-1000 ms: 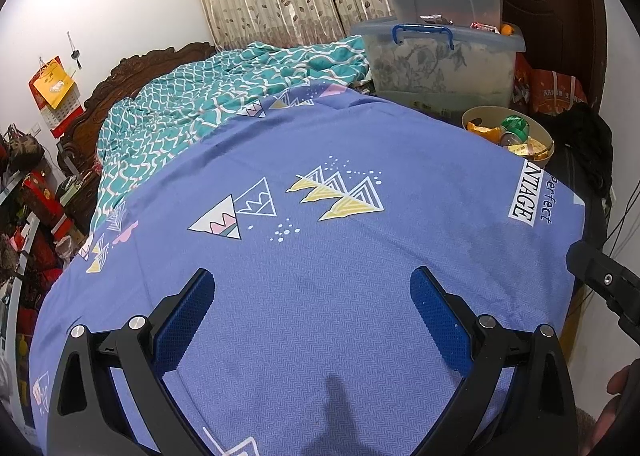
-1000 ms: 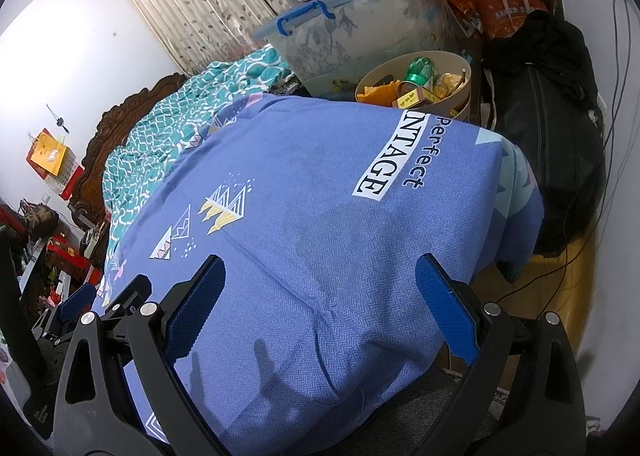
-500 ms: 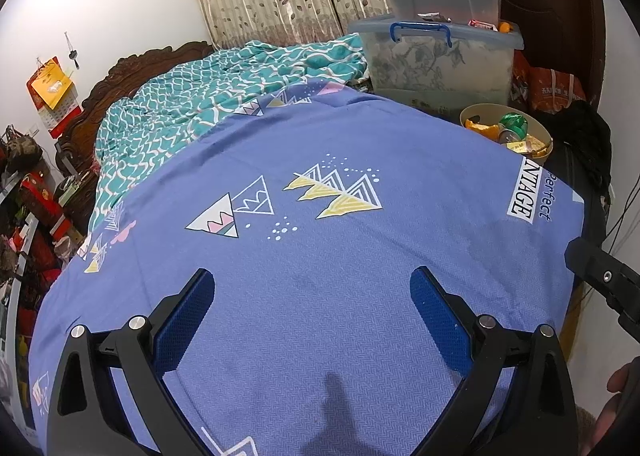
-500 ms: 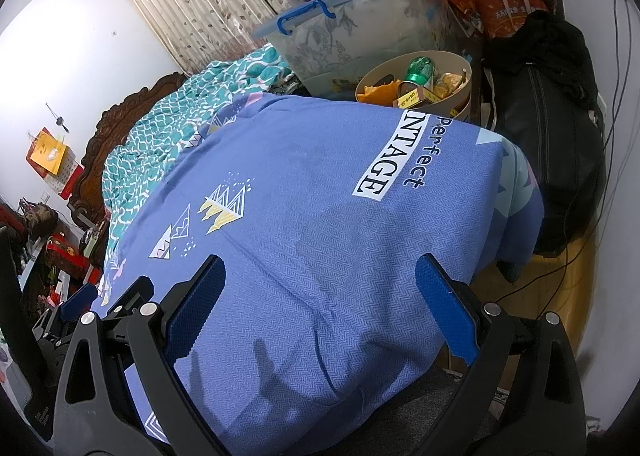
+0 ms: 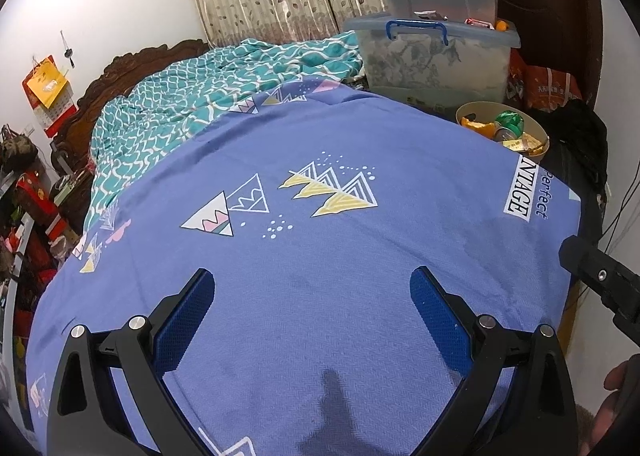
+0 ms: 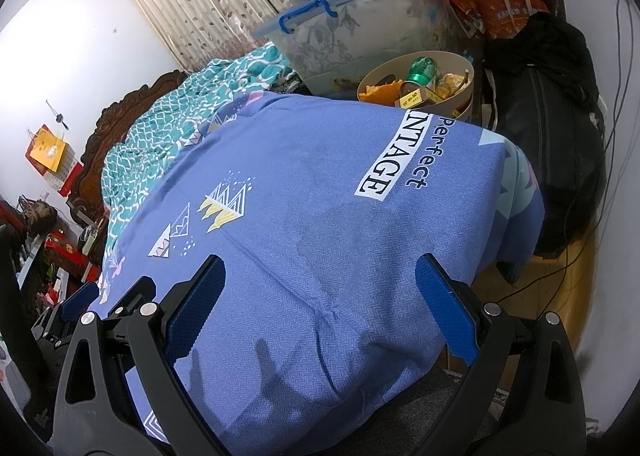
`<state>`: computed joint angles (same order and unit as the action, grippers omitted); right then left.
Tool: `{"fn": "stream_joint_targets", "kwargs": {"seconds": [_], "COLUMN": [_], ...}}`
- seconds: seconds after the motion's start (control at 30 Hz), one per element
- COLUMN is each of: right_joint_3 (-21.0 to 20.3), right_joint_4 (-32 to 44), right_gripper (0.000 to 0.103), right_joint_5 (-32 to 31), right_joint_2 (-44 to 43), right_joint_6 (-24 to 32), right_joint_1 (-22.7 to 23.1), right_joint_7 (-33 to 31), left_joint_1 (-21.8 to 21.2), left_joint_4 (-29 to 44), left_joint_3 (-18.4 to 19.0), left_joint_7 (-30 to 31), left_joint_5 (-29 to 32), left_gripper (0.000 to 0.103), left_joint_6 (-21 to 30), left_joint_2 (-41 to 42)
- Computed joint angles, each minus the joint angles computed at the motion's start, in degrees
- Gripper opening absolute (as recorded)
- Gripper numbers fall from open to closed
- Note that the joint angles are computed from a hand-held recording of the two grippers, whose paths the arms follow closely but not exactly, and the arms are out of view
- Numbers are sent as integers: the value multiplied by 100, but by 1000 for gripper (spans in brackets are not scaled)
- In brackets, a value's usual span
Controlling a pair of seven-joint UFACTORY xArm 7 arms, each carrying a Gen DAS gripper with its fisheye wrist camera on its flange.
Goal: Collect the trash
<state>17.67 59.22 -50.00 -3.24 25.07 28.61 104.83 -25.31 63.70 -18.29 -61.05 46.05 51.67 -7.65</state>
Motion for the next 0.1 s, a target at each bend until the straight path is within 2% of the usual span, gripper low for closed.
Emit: {"fn": "stream_joint_targets", "kwargs": {"seconds": [0.1], "right_joint_3": [3], "right_joint_4": [5], "right_gripper": [95], "right_joint_5": [3], "right_joint_2": [3], "right_joint_6": [11], "right_joint_1": [6], "right_joint_7": [-11], "left_joint_1": [15], "left_joint_4": [-16], "left_joint_3": [33], "left_joint_7": [25], "left_joint_5": [-74], "left_gripper": [94], "left_joint_6": [-40], "left_joint_2": [-13]}}
